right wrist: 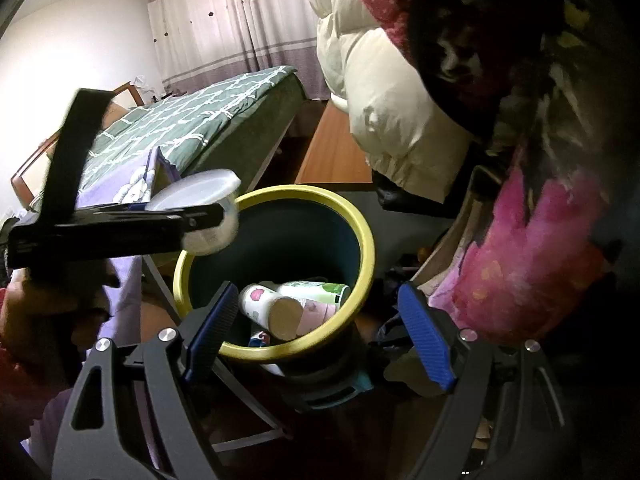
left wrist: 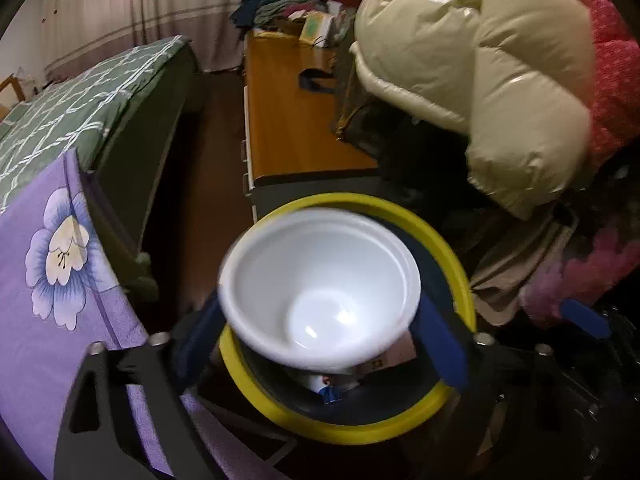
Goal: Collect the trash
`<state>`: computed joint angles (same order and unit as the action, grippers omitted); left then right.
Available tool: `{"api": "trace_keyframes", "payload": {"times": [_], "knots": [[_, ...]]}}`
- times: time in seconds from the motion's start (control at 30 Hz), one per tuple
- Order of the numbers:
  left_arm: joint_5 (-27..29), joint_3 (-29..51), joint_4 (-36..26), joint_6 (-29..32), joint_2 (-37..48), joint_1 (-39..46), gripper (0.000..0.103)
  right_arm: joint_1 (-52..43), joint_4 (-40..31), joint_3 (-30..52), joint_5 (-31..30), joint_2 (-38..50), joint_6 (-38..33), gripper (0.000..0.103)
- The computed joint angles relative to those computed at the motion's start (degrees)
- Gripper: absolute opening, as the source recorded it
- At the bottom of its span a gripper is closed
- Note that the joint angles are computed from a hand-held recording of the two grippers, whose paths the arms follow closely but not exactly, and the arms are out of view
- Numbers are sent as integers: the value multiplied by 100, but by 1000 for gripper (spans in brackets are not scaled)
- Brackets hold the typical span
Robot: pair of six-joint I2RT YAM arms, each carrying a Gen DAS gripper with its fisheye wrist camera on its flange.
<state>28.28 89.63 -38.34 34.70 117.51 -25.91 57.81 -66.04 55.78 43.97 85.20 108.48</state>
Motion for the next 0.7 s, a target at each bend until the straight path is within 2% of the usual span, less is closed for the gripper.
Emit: {"api": "trace_keyframes", "payload": {"times": [0.1,0.2,0.4,0.53,0.7], "knots": [[78,-330,185,-5,-321,203,95,12,101,89,22,104,-119,78],[456,-545,50,232,-752,798,98,23,204,207,81,156,-344,78],[1317,-938,-330,1219,-1662,2647,98,49,387,974,284,637,-1059,78],[1879,-343,-905,1675,-1502,4051,98,186,310,1611,476,993,-1399,78],[2234,754,-1643,2031,-926,5372,98,411,-119,2678,732,1553,-1672,78]]}}
